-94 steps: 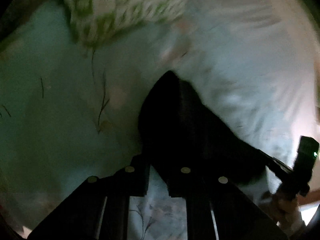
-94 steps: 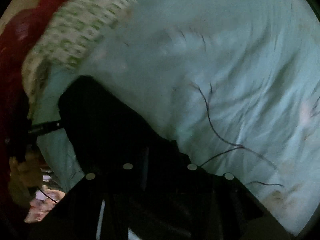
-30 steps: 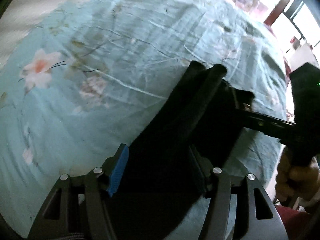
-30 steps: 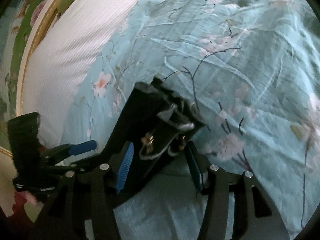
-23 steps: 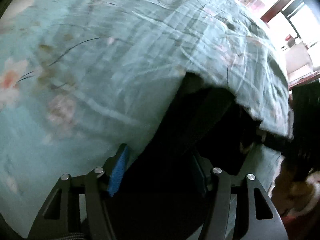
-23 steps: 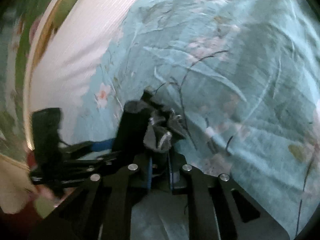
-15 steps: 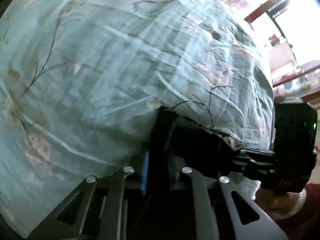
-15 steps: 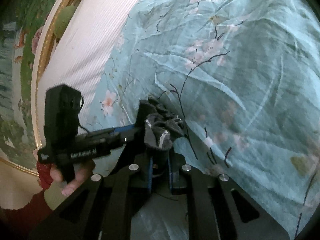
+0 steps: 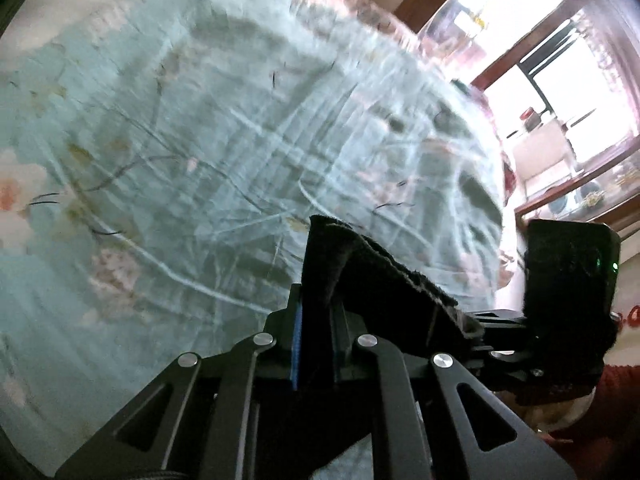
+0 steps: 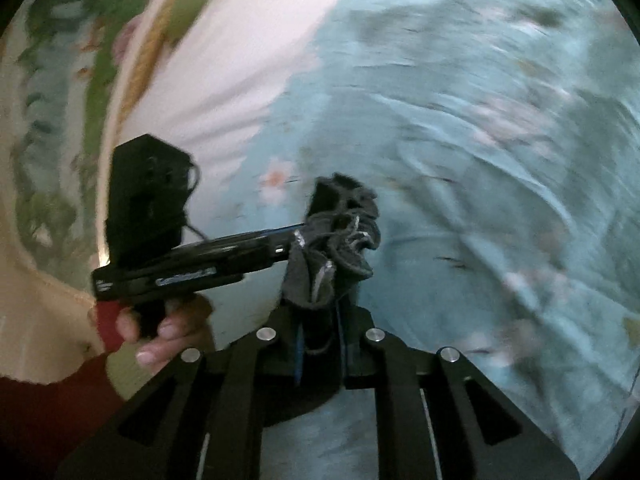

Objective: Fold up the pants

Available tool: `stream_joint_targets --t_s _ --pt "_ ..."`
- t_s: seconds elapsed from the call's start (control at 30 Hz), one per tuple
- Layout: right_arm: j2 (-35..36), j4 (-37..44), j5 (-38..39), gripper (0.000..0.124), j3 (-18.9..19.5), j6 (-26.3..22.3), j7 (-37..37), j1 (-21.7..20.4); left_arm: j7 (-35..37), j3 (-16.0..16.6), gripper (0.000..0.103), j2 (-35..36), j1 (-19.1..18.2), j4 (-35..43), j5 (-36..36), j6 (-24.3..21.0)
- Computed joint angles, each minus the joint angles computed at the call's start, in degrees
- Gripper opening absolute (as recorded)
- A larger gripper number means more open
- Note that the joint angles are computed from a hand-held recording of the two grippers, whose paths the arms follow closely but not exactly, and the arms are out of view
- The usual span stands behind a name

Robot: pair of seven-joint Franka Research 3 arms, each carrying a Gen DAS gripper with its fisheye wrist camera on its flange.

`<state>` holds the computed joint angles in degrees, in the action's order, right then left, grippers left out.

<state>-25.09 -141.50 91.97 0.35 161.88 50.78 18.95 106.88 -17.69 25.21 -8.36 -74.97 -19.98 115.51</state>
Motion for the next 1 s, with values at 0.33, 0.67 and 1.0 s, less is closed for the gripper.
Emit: stream_joint_targets --t_s 0.33,0.67,1.0 --pt "1.75 5.12 2.47 0.014 0.33 -12.33 -5.73 3.05 7.36 4.46 0.009 -21.41 4.92 -22.45 -13.12 6.10" --pt "11.06 12.34 -4.91 0.014 3.37 -15.91 -1.08 5.54 4.84 11.97 0.009 -33.16 4.54 -39.56 -15.11 10.78" --pt "19.19 16.55 -12.76 0.014 6.00 -15.37 4.73 6.34 -1.83 14.45 0.007 -36.58 4.86 -48.92 -10.34 14.92"
